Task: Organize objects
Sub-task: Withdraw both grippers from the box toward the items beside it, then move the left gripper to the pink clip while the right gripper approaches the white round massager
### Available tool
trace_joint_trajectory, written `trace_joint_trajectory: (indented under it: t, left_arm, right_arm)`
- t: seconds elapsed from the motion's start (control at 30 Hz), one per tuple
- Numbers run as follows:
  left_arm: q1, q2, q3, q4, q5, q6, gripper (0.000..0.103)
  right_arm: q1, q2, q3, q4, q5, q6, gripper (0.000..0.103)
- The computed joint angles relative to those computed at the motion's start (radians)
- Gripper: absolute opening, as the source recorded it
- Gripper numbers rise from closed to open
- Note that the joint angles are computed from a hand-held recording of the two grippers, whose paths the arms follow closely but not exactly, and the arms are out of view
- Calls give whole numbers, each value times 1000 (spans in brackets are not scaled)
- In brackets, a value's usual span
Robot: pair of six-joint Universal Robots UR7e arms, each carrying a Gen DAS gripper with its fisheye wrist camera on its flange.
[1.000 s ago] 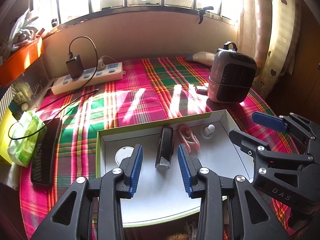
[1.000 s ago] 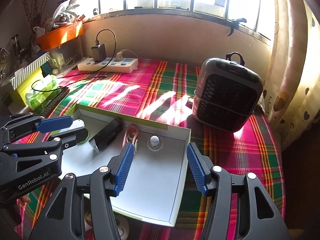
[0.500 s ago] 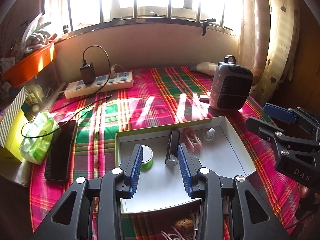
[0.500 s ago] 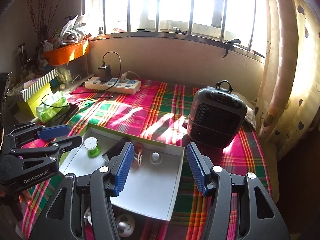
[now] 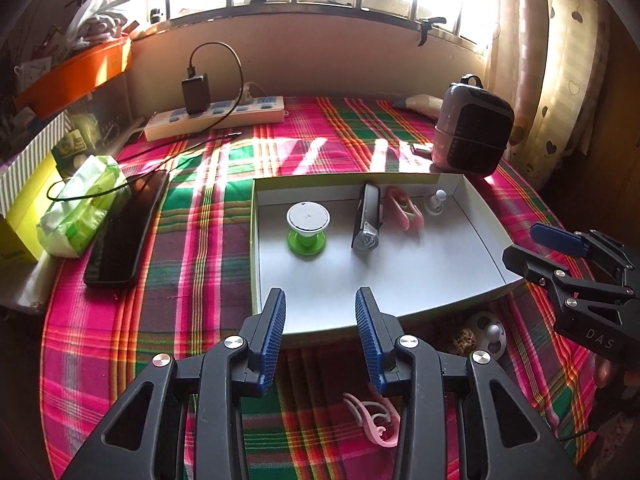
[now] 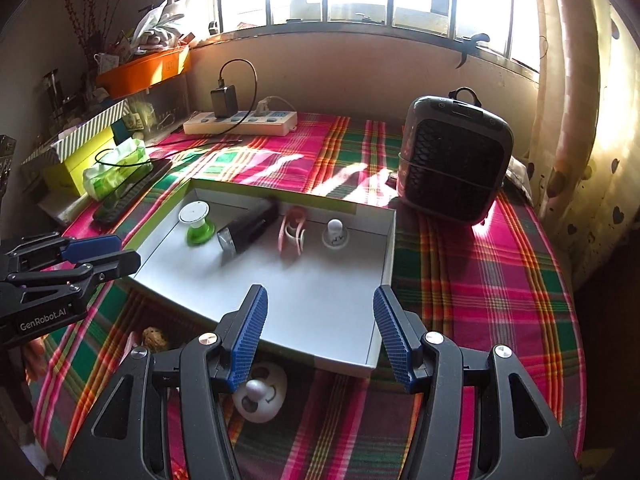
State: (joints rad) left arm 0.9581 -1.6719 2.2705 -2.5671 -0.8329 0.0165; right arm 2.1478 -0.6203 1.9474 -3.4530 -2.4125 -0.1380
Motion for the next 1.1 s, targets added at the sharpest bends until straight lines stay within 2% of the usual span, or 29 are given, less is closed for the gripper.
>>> trace_joint_trajectory:
  t: [0.23,0.63,0.77,0.93,1.1]
  left_arm:
    - [13,-50,36,19,-45,-28,34]
    - [21,-117,89,62,-84,-69,35]
    - [28,-125,94,85,-88,-87,37]
    - [37,-132,94,109,-127,-103,38]
    - [26,-142,104,128,-152,-106,38]
  right_arm:
    - [-9,1,52,-16,23,48,56]
    - [9,9,92,-84,14,34,56]
    - [6,11,104,-78,26,49,56]
    - [-5,16,111,-47,47,71,56]
    - [-8,24,105,-23,63,62,56]
